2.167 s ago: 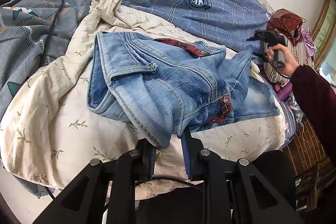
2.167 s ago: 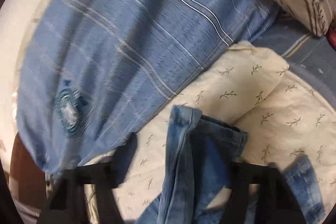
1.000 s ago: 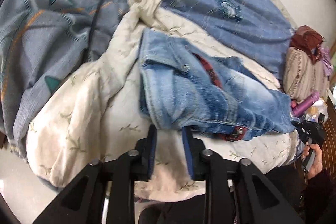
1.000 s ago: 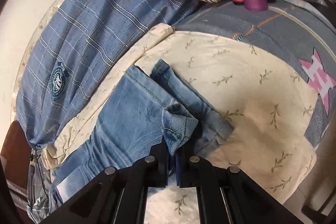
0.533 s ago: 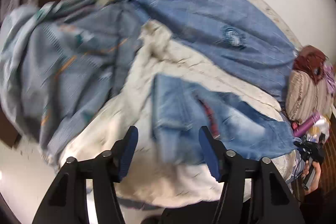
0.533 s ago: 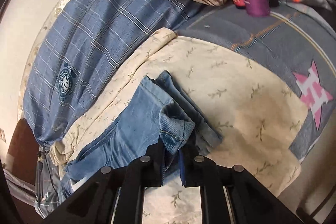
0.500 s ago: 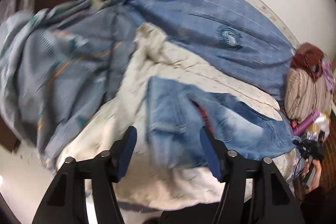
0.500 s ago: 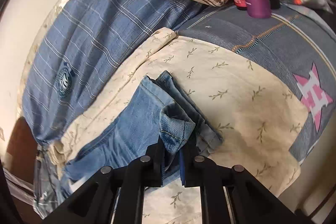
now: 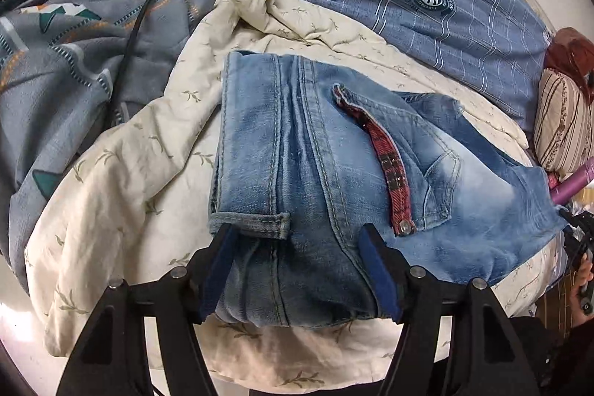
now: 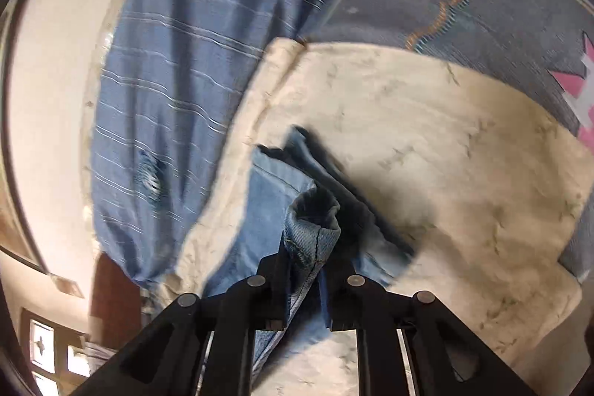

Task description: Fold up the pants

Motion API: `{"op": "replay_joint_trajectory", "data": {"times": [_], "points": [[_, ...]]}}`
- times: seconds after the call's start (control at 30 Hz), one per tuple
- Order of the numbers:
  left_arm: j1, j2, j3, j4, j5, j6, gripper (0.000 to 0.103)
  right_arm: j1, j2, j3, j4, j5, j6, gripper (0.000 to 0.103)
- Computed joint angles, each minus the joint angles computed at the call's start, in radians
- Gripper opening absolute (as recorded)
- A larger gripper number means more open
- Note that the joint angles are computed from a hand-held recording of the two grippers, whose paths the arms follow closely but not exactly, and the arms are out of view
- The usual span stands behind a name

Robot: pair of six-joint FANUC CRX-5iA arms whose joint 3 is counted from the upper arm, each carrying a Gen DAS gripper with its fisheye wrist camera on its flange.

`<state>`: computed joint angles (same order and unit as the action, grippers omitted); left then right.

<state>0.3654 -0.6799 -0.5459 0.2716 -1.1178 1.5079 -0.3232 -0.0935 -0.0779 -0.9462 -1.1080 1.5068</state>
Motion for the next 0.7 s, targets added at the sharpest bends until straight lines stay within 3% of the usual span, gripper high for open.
{"op": "replay_joint_trajectory", "data": {"times": [0.13,0.17,0.2,0.3,0.33,0.43,0.5,0.57,0.7], "points": [[-0.115,0.049,0.055,-0.124,0.036,0.085,0.070,0.056,-0.011,-0.024,0.105,0.074,-0.077,0.014],[-0.141,0.062,0.067,-0.158,0.044,0.109,0.071,0.041,-0.001,-0.026,0.082,0.058,-0.046,0.014],[-0.156,0.071,0.076,-0.178,0.049,0.124,0.071,-0.005,0.019,-0.024,0.007,0.022,0.005,0.014],[-0.143,0.069,0.061,-0.160,0.067,0.106,0.072,-0.240,0.129,-0.046,-0.379,-0.191,0.066,0.015],[-0.140,0.063,0.056,-0.162,0.071,0.100,0.072,-0.281,0.150,-0.073,-0.454,-0.215,0.065,0.016],[-0.119,0.049,0.041,-0.133,0.073,0.075,0.072,-0.364,0.115,-0.142,-0.524,-0.158,0.093,0.021],[-0.115,0.047,0.040,-0.126,0.072,0.079,0.072,-0.407,0.076,-0.172,-0.556,-0.118,0.108,0.032],[-0.113,0.044,0.043,-0.121,0.068,0.087,0.072,-0.358,0.012,-0.138,-0.423,-0.032,0.085,0.083],[-0.121,0.003,0.054,-0.127,0.079,0.151,0.073,-0.166,-0.053,-0.056,-0.213,0.089,0.119,0.084]]}}
